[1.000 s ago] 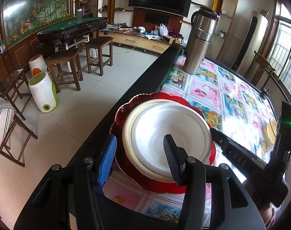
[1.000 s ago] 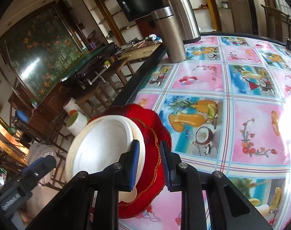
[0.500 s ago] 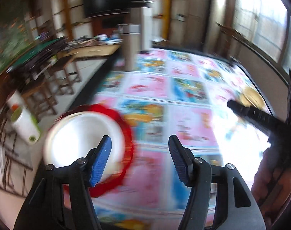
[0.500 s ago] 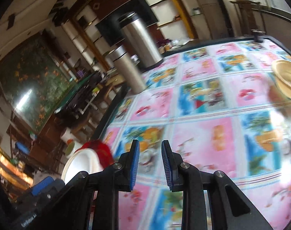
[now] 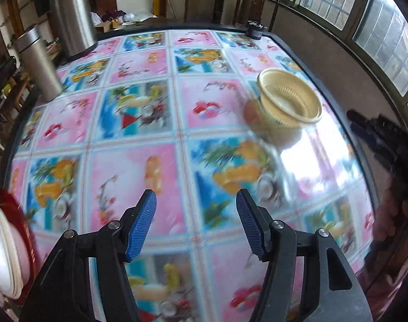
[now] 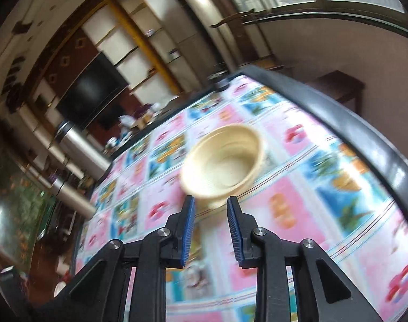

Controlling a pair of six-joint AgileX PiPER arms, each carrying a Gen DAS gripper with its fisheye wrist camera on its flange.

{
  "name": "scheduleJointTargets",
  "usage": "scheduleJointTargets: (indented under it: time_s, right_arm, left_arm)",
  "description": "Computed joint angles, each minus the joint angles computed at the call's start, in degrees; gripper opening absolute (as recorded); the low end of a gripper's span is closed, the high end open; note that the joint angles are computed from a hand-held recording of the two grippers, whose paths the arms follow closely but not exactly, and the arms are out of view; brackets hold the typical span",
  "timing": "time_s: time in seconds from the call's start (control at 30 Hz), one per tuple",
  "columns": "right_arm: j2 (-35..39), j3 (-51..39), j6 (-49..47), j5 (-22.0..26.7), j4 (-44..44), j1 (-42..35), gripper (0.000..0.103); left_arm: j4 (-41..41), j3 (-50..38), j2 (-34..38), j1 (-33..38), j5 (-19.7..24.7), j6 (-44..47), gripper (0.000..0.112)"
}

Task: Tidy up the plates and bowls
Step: 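Open both grippers and move them to the small beige bowl, then close both grippers on the small beige bowl's rim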

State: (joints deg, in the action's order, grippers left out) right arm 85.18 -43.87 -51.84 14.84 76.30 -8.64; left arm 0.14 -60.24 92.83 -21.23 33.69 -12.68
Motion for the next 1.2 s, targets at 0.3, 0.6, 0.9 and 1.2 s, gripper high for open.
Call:
scheduleJointTargets:
  time_s: [0.3,0.6,0.9,1.2]
  right_arm:
    - [14.4,-15.5,10.6,11.0,-8.7,-8.6,0.038]
    - [25.8,-26.1,15.6,15.2,-9.1,-12.2,0.038]
    - [29.3,-27.8,11.1,18.3,-5.0,-13.1,0.039]
    - [29.7,-28.5,13.2,16.9,-7.3,-11.9,0.039]
  left_arm:
    - [-1.2,-40.9,24.8,-2.2,15.2,-2.9,0.061]
    - [-8.3,-63.7,42.9,-1.9,25.9,-2.7,0.061]
    - [-17.7,-63.2,45.1,-0.7,21.6,-1.6,0.061]
    - [-19.5,-53.3,41.3,-1.7,10.3,1.9,0.060]
